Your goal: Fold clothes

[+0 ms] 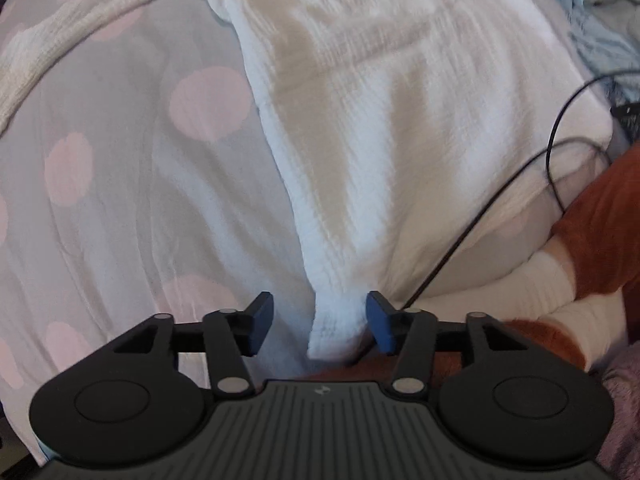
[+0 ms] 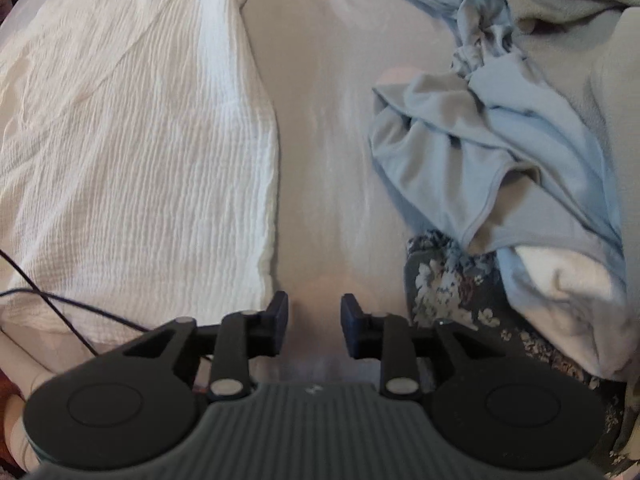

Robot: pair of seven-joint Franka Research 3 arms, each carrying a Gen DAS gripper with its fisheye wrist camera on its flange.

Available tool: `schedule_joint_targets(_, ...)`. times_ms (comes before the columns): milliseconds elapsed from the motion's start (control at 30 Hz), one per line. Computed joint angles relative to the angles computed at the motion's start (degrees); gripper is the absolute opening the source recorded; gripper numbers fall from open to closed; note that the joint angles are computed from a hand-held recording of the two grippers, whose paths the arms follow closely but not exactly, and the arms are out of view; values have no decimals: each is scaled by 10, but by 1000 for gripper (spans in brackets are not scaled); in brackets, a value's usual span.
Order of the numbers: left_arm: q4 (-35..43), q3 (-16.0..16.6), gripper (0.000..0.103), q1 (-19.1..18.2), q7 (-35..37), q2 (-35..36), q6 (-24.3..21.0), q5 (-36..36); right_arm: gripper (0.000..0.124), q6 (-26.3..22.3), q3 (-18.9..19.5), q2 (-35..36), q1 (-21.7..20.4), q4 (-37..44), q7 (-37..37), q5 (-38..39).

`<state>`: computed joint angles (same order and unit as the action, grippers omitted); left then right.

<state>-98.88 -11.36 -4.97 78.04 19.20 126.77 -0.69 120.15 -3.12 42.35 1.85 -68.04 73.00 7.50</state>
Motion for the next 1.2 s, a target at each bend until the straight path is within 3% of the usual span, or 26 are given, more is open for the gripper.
schedule_joint_targets(67,-21,7,52,4,-27,-10,78,-4,32,33,2,4,0,1,11,10)
schedule_joint_targets(167,-30,45,50,-23,-170,-2,177,73,32,71,13,21,-2,19,31,35)
schedule_joint_targets(267,-4,72,49,-41,-290,44,223,146,33,99,28,61,1,68,58,64)
schedule_joint_targets(467,73,124,48,-85,-505,130,214,257,33,256,43,108,12,74,55,83)
schedule_joint_targets(533,100,114,48,-80,-510,155,190,268,33,281,49,120,11,76,47,89)
schedule_joint_targets(633,129,106,48,-82,-494,178,152,287,33,262,51,136,11,93,42,89)
schedule_joint_targets(700,142,112,52,-92,-499,186,134,310,33,236,29,152,27,119,60,66)
schedule_joint_targets(833,149,119,58,-104,-531,186,98,336,34,258,-8,137,50,90,102,26)
schedule_joint_targets(933,124,127,54,-105,-567,167,112,366,34,296,-24,122,56,63,145,10)
schedule_joint_targets(1033,88,149,53,-109,-656,137,139,414,36,340,-29,102,59,36,165,-2)
schedule_joint_targets(1100,66,155,53,-98,-705,118,173,440,37,368,-25,93,59,25,168,-4)
schedule_joint_targets(1200,34,165,55,-77,-766,91,234,481,49,402,1,92,46,27,156,11)
